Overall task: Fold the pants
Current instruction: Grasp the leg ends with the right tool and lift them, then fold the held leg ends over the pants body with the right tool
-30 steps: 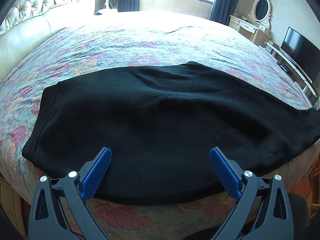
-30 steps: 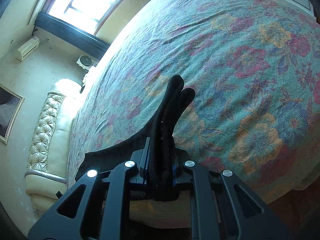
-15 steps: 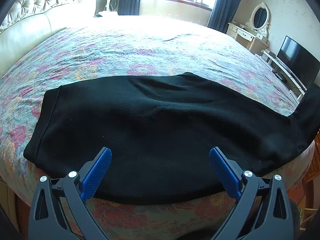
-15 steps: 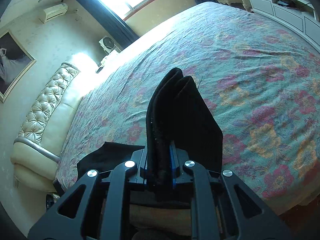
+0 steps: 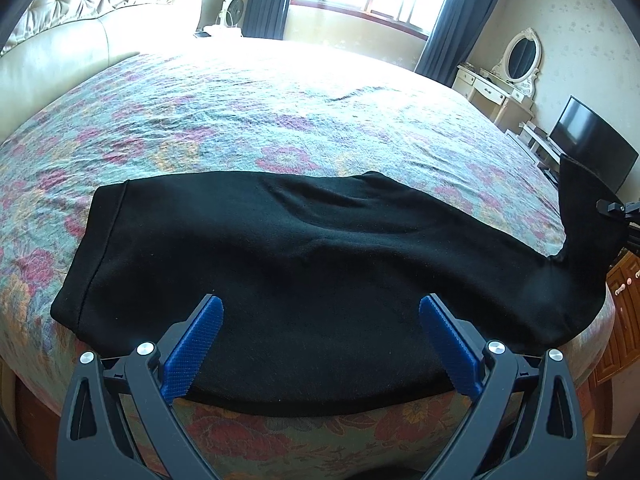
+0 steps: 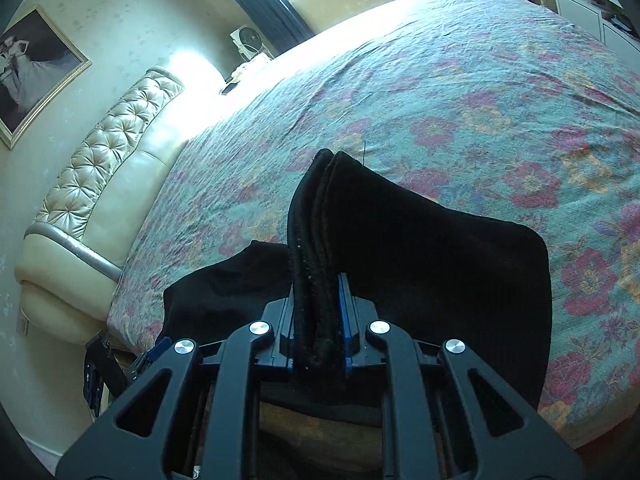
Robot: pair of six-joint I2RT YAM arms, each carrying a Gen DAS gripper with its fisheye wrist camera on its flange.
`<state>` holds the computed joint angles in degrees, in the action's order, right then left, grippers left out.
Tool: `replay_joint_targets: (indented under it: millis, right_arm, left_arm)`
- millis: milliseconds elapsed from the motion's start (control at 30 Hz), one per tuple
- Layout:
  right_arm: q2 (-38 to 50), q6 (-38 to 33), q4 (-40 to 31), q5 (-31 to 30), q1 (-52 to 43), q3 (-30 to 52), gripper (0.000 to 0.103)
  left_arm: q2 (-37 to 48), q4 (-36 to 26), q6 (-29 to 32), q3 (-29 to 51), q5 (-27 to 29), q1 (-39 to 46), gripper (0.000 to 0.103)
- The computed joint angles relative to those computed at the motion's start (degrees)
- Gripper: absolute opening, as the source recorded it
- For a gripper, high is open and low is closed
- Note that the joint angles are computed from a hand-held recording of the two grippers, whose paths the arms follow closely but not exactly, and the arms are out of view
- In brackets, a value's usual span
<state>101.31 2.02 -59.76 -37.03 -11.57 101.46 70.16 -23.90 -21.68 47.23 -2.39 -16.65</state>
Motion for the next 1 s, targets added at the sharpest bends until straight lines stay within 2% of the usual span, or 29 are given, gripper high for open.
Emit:
replay_joint_targets:
  millis: [500,1000]
  right_arm:
    - [1.14,9.06,13.86,11.78,14.78,-11.38,0.016]
    - [1.88,8.9,18.17,19.39,22.37,-15.33,0.018]
  left_arm:
    - [-0.85,-0.21,-1.49,-0.52,0.31,-0.36,0.098]
    - [-0.97,0.37,-2.24,-0.92,1.65,1.38,0.098]
